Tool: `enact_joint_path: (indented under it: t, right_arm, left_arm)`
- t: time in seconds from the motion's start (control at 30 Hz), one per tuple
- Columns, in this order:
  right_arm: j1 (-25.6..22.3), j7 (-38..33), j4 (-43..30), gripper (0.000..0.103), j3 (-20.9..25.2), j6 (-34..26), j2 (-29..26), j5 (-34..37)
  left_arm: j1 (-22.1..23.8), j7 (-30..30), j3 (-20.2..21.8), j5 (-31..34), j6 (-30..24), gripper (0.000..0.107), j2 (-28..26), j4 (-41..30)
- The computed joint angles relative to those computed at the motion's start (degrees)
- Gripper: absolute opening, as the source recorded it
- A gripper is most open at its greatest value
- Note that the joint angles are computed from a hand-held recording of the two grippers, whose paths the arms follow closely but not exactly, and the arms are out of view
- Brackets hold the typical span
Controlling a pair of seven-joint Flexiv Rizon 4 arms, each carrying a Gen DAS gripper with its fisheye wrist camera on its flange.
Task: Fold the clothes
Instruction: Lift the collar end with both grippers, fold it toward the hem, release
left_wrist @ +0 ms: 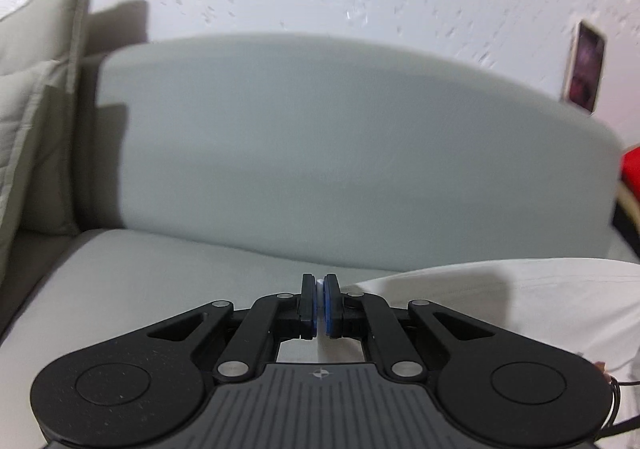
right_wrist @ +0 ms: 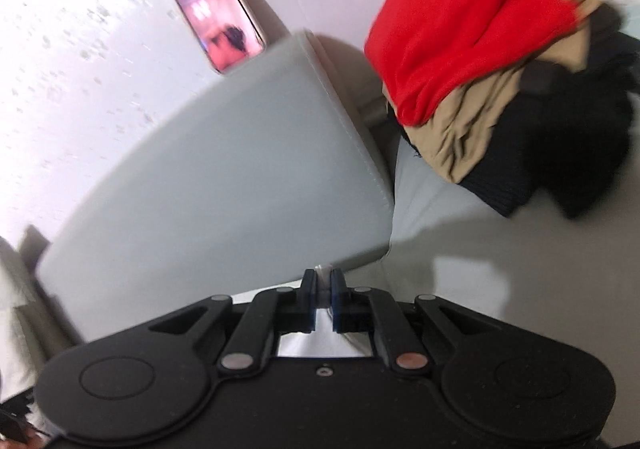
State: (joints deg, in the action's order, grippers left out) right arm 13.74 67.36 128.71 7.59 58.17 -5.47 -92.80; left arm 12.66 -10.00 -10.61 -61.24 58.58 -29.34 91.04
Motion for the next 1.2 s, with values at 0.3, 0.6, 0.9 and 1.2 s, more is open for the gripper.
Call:
enact_joint_path:
  t: [0.3,0.6,0.9,1.2]
  right_arm:
    - [6.98,-1.53,7.85,0.007,8.13,-3.49,9.31,23.27]
    - [14.11,-2.92,8.21,0.007,11.44,-7.87,8.99,32.98]
    - [19.85,-4.01,6.17,0.007,15.28,-17.3,9.86,37.48]
    - [24.31,-1.57,5.55,0.006,14.86,-17.48,4.81,45.92]
  left_arm:
    - [1.13,-8.14,10.3,12.45,-8.16,0.003,10.02,12.43]
    - [0.33,-1.17,11.26,12.76,2.51,0.004,17.23,23.8]
    - [-0.27,13.81,15.38,4.29,1.23,0.004,23.52,31.34]
    - [-0.46,10.16,16.33,14.19,7.09,0.004,23.91,36.03]
